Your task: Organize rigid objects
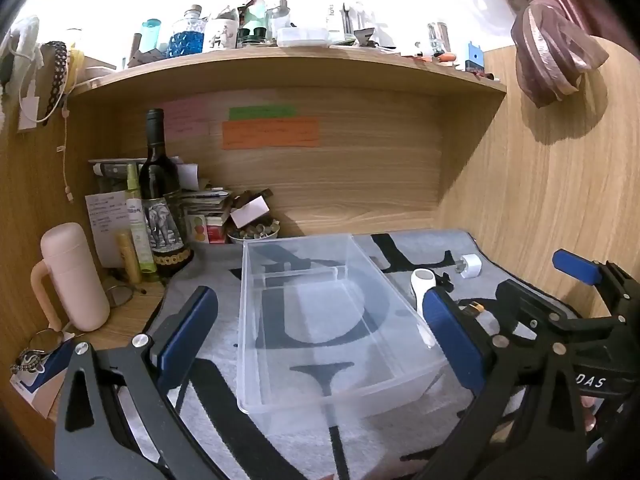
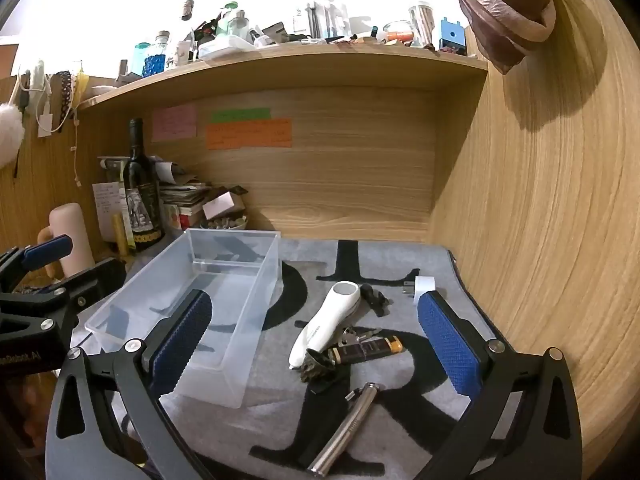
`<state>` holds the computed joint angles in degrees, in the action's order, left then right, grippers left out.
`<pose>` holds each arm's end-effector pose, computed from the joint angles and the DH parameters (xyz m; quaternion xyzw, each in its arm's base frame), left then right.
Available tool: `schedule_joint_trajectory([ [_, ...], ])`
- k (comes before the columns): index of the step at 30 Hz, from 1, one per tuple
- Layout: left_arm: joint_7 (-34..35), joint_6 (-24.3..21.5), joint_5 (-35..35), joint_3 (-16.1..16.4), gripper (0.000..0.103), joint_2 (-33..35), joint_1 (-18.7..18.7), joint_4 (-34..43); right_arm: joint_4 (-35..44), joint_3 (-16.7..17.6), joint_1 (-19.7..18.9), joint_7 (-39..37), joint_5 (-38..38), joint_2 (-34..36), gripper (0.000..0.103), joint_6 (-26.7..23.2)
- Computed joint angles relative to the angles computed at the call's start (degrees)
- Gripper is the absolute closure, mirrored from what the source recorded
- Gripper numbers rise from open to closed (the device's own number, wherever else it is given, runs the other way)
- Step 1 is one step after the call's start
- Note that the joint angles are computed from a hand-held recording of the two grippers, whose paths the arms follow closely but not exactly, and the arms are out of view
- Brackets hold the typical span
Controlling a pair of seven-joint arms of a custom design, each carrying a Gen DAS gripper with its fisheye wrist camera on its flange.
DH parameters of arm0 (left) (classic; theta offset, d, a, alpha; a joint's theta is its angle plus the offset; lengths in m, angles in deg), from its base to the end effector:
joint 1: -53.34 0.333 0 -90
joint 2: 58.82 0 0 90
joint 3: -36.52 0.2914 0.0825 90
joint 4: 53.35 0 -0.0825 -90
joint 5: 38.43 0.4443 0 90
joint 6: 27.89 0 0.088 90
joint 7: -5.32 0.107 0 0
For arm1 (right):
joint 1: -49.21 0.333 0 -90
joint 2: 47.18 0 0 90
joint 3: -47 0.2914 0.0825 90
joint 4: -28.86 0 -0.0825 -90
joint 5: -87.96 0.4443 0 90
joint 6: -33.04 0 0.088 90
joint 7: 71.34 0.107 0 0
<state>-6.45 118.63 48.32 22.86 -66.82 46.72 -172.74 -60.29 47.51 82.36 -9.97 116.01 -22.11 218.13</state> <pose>0.5698 -0.2301 0.4954 -0.6508 0.4852 -0.3525 0.4656 0.6606 0.3835 0.4925 -0.7168 0.3936 -0.2885 0.4981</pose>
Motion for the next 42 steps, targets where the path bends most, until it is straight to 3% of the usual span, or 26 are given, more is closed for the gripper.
schedule_joint_trajectory([
  [11, -0.25, 1.32, 0.11, 0.25, 0.000, -0.44, 0.35, -0.44, 0.30, -0.76, 0.79, 0.34, 0.08, 0.23, 0.000, 0.14],
  [20, 0.01, 1.23, -0.02, 0.11, 0.000, -0.52, 0.55, -0.41, 0.34, 1.15, -0.97, -0.58, 0.30, 0.42, 0.000, 0.35],
  [24, 0.12, 1.28, -0.05, 0.11, 0.000, -0.57, 0.63, -0.44, 0.88, -1.49, 1.58, 0.69, -0.18, 0.47, 0.000, -0.25],
  [42, 0.44, 0.81, -0.15, 0.13, 0.000, -0.16, 0.40, -0.12, 0.83, -0.22, 0.50, 0.75, -0.59, 0.50, 0.000, -0.38],
])
